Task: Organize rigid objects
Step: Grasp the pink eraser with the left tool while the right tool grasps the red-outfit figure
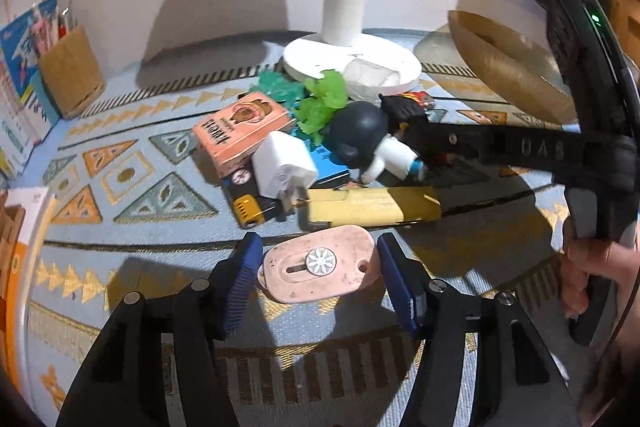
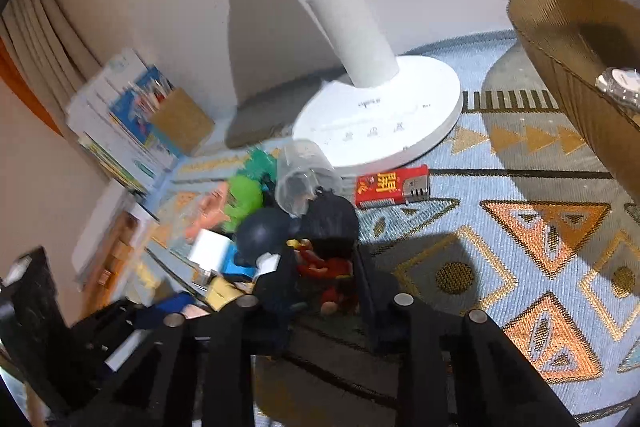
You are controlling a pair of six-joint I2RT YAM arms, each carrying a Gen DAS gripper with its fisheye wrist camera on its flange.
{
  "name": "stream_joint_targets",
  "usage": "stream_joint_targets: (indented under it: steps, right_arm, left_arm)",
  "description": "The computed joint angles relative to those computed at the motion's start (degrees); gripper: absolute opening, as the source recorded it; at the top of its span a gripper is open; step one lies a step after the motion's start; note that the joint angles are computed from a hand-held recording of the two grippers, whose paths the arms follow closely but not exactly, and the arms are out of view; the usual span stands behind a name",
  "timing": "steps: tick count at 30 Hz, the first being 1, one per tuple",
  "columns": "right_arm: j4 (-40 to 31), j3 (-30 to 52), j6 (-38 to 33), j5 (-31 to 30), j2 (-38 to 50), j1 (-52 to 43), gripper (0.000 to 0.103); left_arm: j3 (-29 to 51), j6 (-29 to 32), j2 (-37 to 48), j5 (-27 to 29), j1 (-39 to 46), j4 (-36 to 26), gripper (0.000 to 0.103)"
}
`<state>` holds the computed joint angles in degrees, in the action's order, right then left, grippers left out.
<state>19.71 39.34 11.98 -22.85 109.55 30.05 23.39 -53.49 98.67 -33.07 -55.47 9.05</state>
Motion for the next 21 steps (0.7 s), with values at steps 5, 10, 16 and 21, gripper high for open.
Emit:
stream_joint_targets:
  steps: [5,10,16,21]
  right_arm:
    - [-1.5,1.9,-0.8,3.6,0.9,1.6,0.033]
    - [-1.9,1.8,-2.1,7.1,0.2,3.5,0.031]
    - [6.8,-3.5,-1.1,-0.5,-1.7,0.1,0.031]
    - [11.3,-6.4,-1.9,-2.6,-3.7,0.5,0.031]
  left_arm:
    - [0.6,-0.5,0.5,-0.3,-0.1,-0.9,0.057]
    - [0.8,-1.0,0.3,-1.4,-1.0,-1.6,0.057]
    - [-0.8,-2.4,-1.3,-2.0,-1.1,-0.8,0.057]
    - [-0.9,-2.7,-1.5,-2.4,-1.5,-0.8,0.057]
